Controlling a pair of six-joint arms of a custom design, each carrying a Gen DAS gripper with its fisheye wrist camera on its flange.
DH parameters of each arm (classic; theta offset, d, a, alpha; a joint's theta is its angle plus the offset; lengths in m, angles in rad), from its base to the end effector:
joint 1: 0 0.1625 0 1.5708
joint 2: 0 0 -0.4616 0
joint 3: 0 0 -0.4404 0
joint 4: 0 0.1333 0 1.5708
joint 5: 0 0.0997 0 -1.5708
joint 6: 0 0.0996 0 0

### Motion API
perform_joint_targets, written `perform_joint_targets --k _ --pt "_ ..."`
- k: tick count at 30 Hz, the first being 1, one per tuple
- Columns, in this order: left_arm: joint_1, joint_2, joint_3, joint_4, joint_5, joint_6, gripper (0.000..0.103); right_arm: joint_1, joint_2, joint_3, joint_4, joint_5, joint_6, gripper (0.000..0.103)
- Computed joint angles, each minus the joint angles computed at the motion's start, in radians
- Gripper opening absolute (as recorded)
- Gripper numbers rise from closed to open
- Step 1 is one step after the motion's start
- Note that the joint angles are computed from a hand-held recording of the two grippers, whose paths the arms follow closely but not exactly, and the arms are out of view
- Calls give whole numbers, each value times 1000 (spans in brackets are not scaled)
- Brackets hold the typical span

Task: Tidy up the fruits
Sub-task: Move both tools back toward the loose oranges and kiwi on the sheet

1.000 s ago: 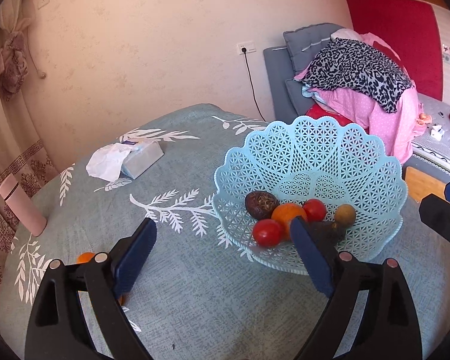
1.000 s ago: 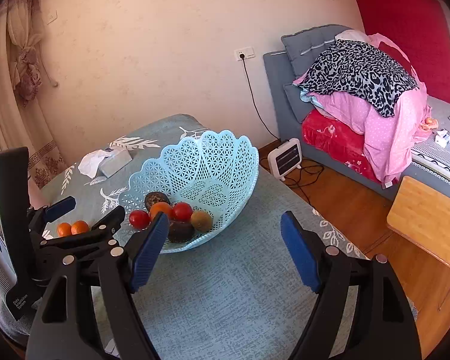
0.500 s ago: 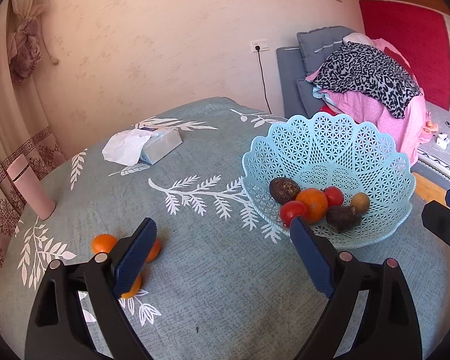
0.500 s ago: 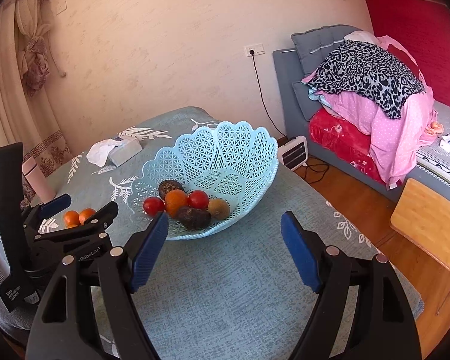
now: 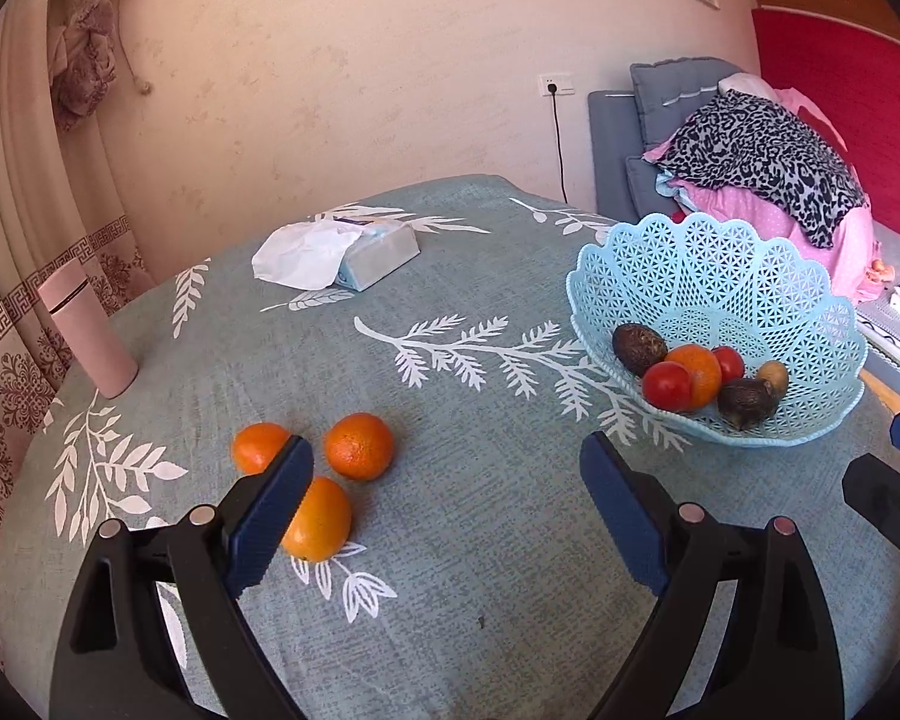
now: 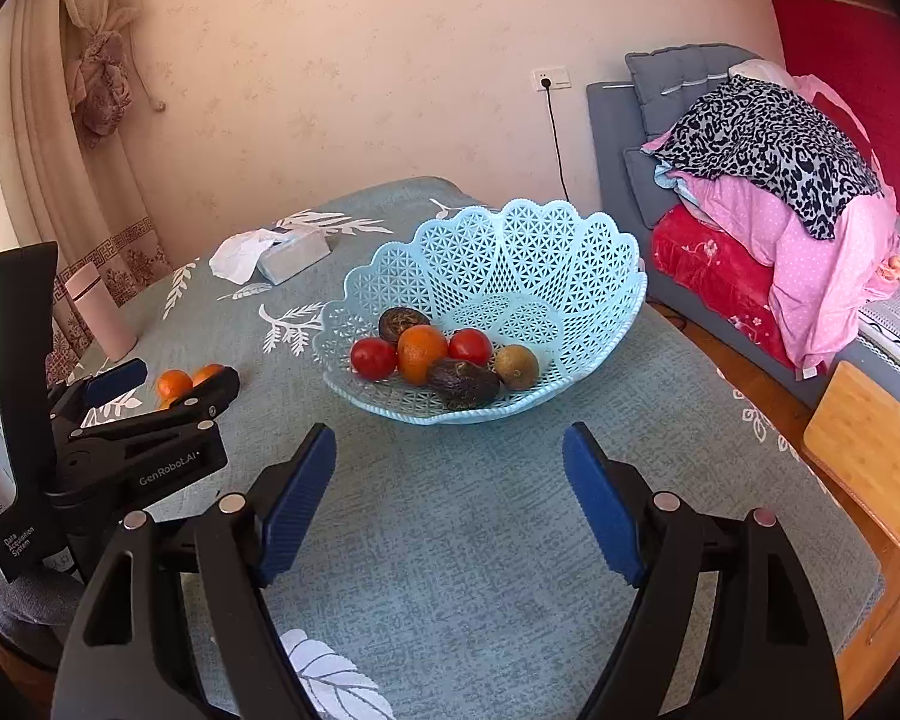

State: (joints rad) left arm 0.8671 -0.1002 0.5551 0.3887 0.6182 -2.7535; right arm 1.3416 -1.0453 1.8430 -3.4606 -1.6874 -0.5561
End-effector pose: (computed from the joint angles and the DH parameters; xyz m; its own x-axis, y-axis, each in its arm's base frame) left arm -0.3663 -0.7631 -0.0942 -0.5506 0.1803 -0.8151 0.7473 0.5416 -0.3850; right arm -0.0343 -0.6829 0.2895 -0.8568 0.0403 0.5141 -0.4093 0.5532 -0.7256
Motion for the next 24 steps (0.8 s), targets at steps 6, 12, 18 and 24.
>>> perform_joint_targets --k 6,12,18,24 --pt "16 -54 79 -44 -28 -11 90 15 14 1 23 -2 -21 80" --pt "33 -92 118 -60 -55 -36 90 29 28 -4 49 -3 -38 80" --pt "44 -103 123 -58 -63 -54 90 39 42 -17 84 -10 -52 80" --pt "62 -109 107 -32 -63 -77 90 53 54 -38 135 -16 -60 80"
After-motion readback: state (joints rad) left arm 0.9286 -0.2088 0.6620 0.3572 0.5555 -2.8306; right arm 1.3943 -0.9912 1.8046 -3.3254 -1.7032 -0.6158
